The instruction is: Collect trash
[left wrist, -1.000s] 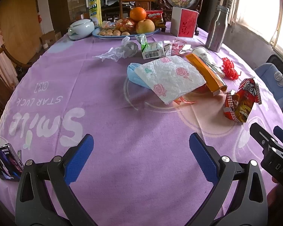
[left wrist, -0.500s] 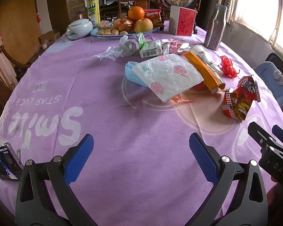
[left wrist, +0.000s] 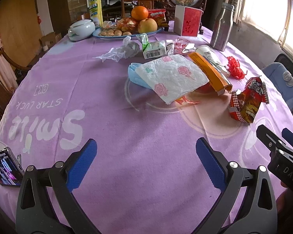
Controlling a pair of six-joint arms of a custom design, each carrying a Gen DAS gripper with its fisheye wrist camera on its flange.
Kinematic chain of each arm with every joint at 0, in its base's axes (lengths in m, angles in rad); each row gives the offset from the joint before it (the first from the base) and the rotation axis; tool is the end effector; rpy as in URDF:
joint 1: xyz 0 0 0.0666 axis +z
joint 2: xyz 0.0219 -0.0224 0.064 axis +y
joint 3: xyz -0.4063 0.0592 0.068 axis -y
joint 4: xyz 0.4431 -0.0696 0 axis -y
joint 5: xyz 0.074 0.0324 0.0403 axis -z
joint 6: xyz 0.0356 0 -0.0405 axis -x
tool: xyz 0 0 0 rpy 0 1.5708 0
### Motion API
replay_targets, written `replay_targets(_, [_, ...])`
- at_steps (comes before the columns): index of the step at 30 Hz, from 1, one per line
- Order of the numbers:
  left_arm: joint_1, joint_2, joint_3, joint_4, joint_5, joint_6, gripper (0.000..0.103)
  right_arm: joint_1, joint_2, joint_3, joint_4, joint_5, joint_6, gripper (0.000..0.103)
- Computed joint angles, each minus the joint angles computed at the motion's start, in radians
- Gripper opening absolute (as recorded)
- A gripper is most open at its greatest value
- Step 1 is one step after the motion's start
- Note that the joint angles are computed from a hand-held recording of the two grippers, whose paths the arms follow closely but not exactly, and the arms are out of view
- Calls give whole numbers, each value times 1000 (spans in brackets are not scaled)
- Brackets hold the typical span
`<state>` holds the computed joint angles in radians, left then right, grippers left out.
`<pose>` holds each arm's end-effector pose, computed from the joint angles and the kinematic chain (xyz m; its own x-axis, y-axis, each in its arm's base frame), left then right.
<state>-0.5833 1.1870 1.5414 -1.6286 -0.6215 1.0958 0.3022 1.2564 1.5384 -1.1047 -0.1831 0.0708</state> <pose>0.3269 -0.1914 0.5881 -0.6370 -0.4459 -0.6288 -0.5700 0.8216 -0.0053 0.4378 0.1429 0.5813 -0.6690 -0.2814 -0.6880 -0.4594 0.8842 0.0850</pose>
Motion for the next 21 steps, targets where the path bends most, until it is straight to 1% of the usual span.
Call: replay_targets(21, [-10,4,2,0,5,0,97,-7,0,-1,-5,-3,1,98])
